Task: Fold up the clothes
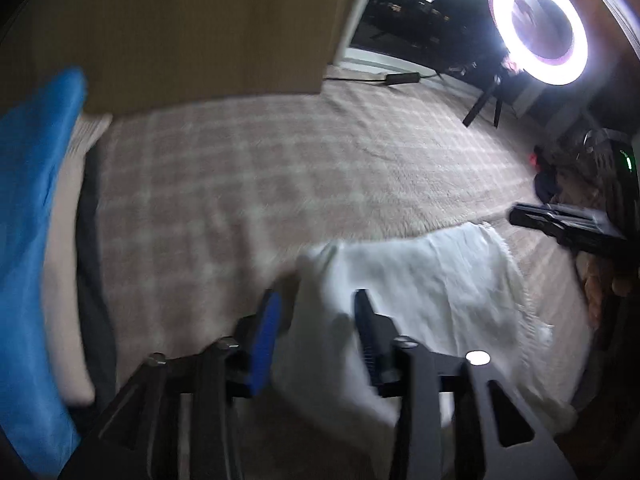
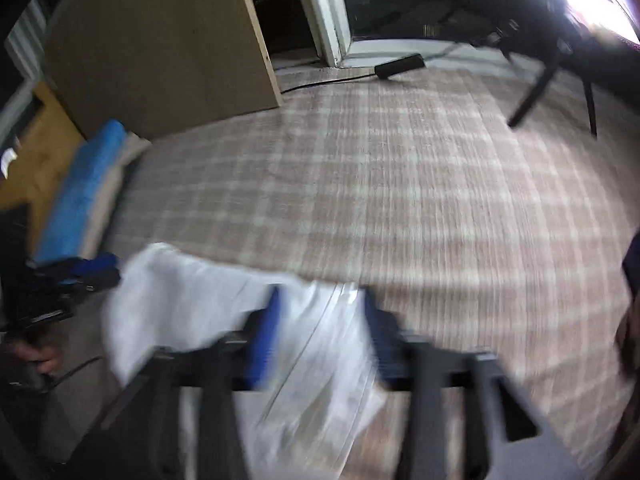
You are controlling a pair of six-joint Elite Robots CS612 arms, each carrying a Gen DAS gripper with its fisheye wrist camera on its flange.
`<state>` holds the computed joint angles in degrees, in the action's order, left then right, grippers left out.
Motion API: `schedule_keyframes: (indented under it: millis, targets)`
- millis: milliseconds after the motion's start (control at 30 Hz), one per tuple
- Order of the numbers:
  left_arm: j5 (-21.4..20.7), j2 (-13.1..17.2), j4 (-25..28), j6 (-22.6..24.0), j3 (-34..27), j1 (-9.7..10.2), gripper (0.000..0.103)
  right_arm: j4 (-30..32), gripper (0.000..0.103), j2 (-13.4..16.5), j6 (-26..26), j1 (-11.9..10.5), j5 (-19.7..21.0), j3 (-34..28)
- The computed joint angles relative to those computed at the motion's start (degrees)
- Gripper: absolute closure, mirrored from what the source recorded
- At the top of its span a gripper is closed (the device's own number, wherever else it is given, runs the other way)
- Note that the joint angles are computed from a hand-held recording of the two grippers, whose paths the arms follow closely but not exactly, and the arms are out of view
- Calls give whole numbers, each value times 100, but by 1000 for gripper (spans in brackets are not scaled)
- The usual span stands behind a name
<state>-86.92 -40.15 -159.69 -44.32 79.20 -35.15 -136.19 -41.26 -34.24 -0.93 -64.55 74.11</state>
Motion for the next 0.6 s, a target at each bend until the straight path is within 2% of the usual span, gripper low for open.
schedule_keyframes:
  millis: [100, 167, 233, 333, 567, 600]
  targets:
    - [-373, -129, -102, -541, 267, 58, 56, -81, 43, -157, 264, -73, -23, 296]
    - [-435, -169, -111, -797, 346, 44, 54, -142, 43, -167, 599, -86, -207, 403]
    - [-516, -138, -215, -974, 325, 20, 50, -76, 43, -104, 874, -92, -190, 404]
    - [-491, -53, -33, -1059, 154, -42, 46, 44, 43, -37, 1057, -60, -265, 375]
    - [-391, 193, 732, -1219, -275, -201, 44, -362, 42, -13, 1029, 50, -682, 553]
    - [-268, 194, 758, -1208, -283, -237, 42, -433, 40, -17, 1017, 57, -713, 586]
